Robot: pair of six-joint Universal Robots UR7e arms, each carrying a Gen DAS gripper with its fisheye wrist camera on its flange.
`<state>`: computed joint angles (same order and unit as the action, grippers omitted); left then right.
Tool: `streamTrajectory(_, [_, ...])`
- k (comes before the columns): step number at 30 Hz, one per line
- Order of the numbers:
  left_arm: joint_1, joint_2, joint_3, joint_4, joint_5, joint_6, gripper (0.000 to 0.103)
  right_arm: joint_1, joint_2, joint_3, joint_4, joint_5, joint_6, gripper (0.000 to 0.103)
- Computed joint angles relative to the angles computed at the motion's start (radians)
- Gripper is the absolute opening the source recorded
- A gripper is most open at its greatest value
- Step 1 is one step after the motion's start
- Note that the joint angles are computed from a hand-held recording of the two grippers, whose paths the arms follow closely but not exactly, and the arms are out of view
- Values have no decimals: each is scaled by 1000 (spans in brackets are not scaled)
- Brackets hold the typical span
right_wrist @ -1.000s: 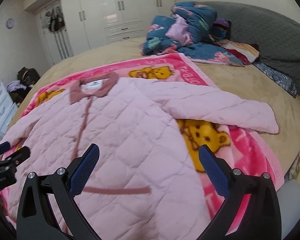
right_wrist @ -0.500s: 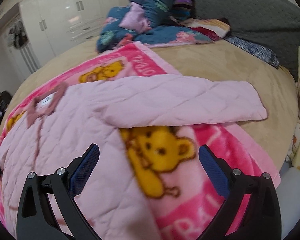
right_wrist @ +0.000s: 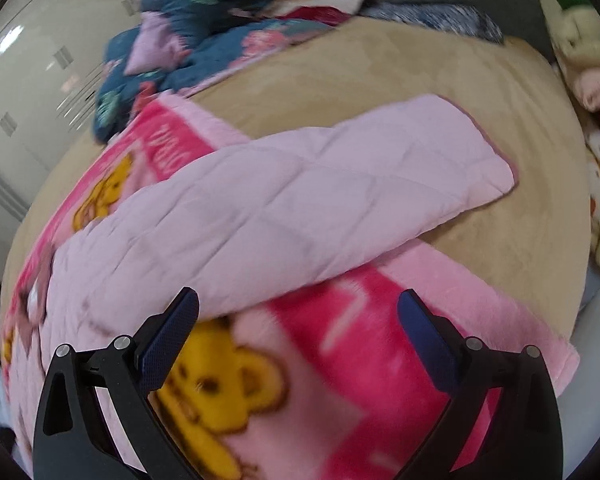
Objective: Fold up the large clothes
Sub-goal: 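Move the right tool toward the jacket sleeve beside it, then grasp the sleeve cuff with the right gripper and lift it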
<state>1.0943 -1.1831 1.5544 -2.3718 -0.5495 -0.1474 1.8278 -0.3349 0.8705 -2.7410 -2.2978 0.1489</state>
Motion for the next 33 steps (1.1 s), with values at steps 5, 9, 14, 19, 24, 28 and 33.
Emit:
streamTrajectory(5, [4,33,-28,2,-6,4,94,-38,4,-50,65,8,110,99])
streamTrajectory(9, [9,55,-49,-14,-11,17,94,-59,13,-89,88,4,161,99])
streamTrajectory(14, [16,92,-88,-18,-18,27,94,-91,16,-124,133,21,248,99])
streamTrajectory(19, [30,126,-135,13,-24,20,94,-124,41,-181,120,59,283,99])
streamTrajectory(24, [44,153,-183,28,-27,30,94,-139,62,-223,66,71,283,73])
streamTrajectory(28, [48,167,-215,30,-32,45,94,-155,47,-190,-17,149,275,51])
streamTrajectory(33, [49,186,-258,48,-34,57,94,-138,69,-221,-115,201,96,22])
